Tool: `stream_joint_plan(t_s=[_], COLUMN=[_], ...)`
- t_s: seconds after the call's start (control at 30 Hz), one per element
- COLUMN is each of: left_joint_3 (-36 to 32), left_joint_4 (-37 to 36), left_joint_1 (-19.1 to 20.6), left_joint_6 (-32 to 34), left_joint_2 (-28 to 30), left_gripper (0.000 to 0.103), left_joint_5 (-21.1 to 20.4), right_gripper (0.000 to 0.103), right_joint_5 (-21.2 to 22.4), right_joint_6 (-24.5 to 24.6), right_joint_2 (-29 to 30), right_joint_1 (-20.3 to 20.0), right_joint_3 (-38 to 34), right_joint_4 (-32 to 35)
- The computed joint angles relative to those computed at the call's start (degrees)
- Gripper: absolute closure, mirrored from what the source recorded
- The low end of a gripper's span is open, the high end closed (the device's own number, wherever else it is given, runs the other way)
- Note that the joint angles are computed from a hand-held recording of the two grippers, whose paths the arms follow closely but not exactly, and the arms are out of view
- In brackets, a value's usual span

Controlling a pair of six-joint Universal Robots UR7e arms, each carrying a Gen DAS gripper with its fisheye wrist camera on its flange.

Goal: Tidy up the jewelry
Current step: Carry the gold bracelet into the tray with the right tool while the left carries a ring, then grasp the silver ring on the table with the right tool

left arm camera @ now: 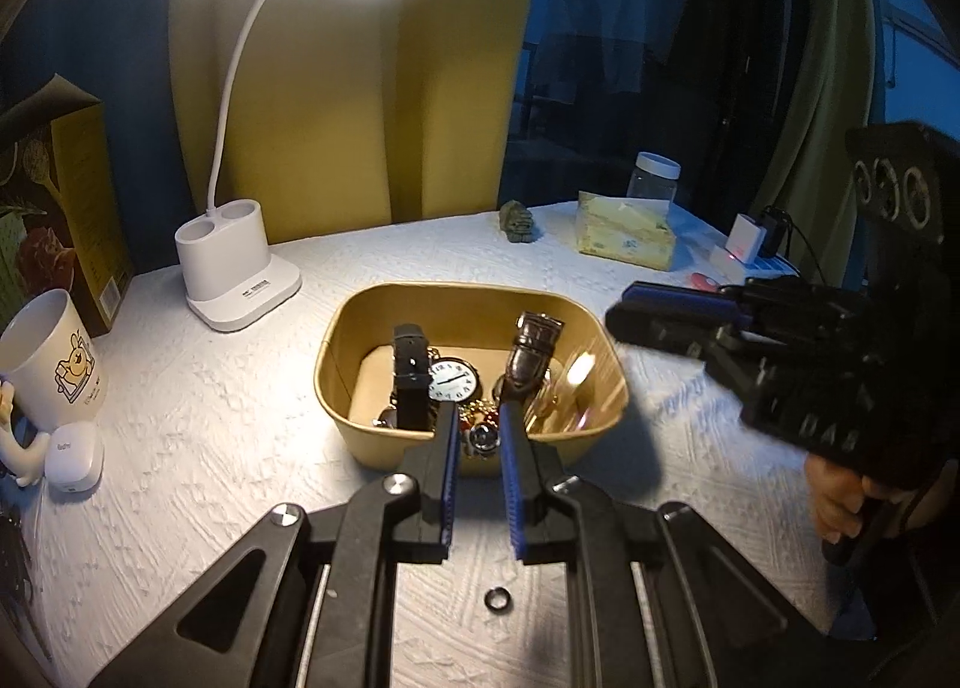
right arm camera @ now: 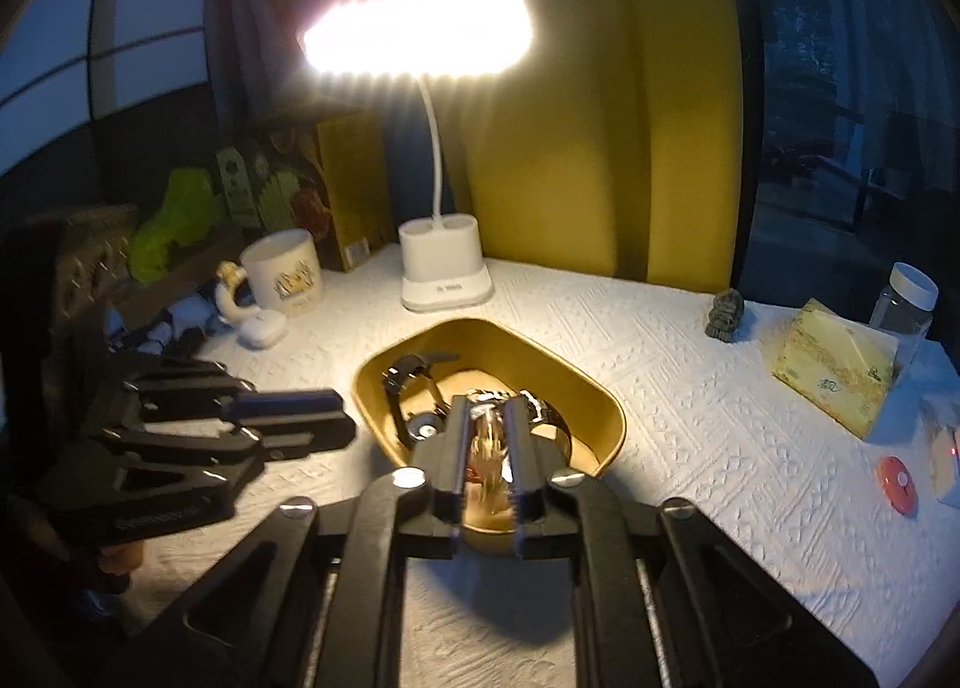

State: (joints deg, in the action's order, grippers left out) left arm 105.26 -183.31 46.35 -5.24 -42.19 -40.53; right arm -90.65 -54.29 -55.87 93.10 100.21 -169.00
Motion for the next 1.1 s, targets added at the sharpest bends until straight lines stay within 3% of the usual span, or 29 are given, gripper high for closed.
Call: stream_joint_plan(t_s=[0.03,0.1,0.5,0.6,0.63,0.77,1.1], left_joint_3=[-0.3,-0.9,-7.2,-8.8,-9.0,-8.8,-3.5], left_joint_4=[0.0,0.2,4.1,6.7,7.2,6.6,3.3], left_joint_1=[0.1,0.5,2.1,2.1,2.0,1.8,0.3], left_joint_6=[0.1,0.5,0.6,-0.6,-0.9,-1.4,-3.1], left_joint_2=[0.1,0.4,3.9,4.8,5.0,5.0,2.4], left_gripper=[0.090,0.091,0.090,0.090,0.089,0.062,0.061], left_joint_5=[-0.1,-0.6,-6.4,-5.7,-5.4,-5.1,-2.9], right_gripper=[0.064,0.055,0.055,0.055,0.055,0.055,0.055], right_joint_5=[-0.5,0.0,-0.2,-0.3,-0.3,-0.7,-2.1], right_joint_6=[0.3,0.8,4.7,5.3,5.6,5.6,3.7], right_joint_2=[0.4,0.5,-1.3,-2.0,-2.2,-2.7,-3.9], right_joint_1=[0.0,-0.4,-4.4,-5.2,-5.5,-6.0,-5.2], right_joint_3=[-0.3,-0.6,-1.2,-1.0,-0.9,-0.3,3.3], right_joint_4=[0.0,0.4,-0.4,-0.5,-0.6,-1.5,-3.8])
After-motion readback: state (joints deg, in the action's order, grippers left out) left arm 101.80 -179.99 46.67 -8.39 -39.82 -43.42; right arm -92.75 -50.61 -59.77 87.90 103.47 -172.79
